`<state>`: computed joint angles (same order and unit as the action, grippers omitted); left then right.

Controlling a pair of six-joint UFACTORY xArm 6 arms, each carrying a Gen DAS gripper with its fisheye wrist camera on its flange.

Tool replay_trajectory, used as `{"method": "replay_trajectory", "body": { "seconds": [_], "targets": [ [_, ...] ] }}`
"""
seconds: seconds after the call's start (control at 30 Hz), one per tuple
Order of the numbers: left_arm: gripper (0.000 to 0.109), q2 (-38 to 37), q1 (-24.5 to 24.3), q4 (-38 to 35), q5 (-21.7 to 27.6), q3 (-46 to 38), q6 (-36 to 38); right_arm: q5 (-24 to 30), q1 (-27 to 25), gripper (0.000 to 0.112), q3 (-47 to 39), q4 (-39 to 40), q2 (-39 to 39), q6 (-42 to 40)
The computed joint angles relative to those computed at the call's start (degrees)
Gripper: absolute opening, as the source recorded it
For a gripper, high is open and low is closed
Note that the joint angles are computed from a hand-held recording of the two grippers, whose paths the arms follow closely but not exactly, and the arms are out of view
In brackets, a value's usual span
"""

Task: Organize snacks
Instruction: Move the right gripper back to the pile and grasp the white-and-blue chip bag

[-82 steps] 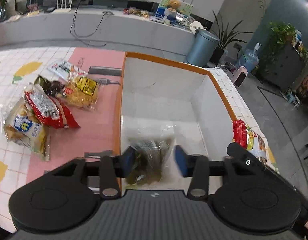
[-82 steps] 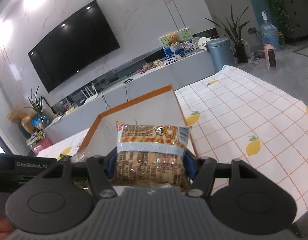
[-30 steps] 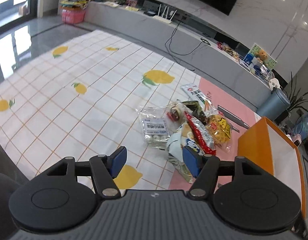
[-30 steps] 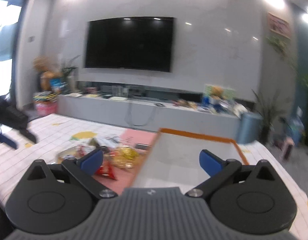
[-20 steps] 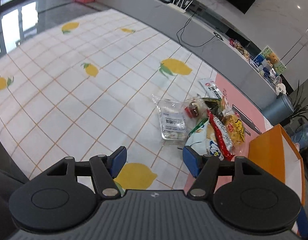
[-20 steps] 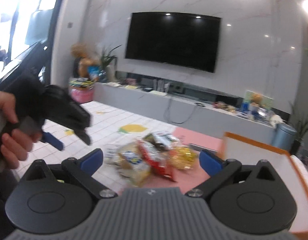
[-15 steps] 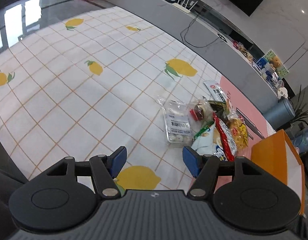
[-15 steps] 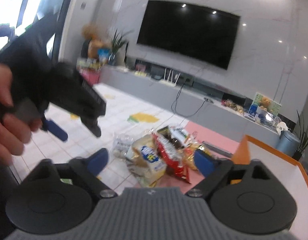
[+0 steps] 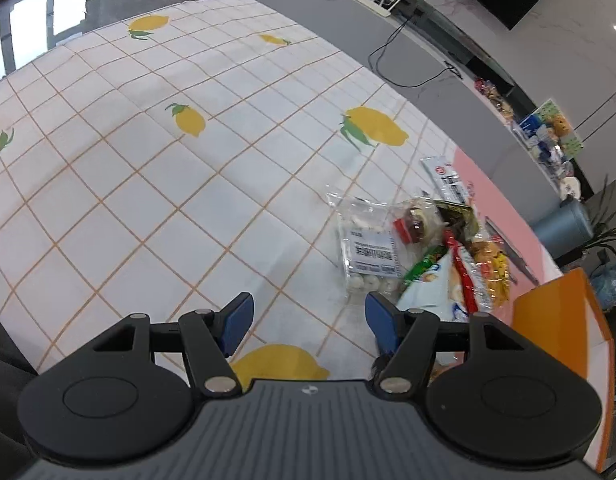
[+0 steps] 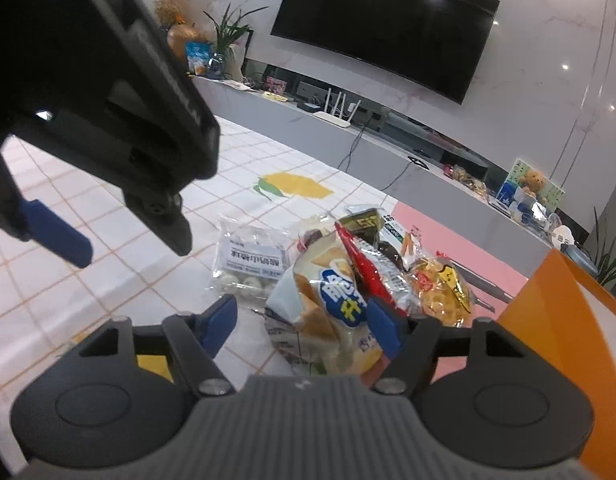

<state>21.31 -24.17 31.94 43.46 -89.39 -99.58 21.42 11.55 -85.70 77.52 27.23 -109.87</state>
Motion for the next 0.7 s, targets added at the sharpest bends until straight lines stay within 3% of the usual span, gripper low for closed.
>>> {"method": "replay_trajectory", "body": {
  "seconds": [0.13, 0.43, 0.57, 0.7],
  "targets": [
    [0.075, 1.55, 0.16, -0.69, 2.02, -1.96, 1.44, -2.08, 0.14, 0.069, -1.7, 6.46, 2.0, -6.51],
    [0.075, 3.76, 0.18, -2.79, 2.98, -4.25, 4.4, -3.59, 0.66, 0.067, -5.0, 10.85, 5.13, -12.79],
    [0.075, 3.91, -0.05, -2.4, 3.33, -4.7, 4.23, -2.1, 0.16, 0.05, -2.4, 11.37, 3.21, -15.75],
    [0.075, 3.79, -0.16, -2.38, 3.23, -4.74, 4.17, -0.89, -0.44, 0.044, -0.9, 10.63, 1.96, -17.68]
  ]
}}
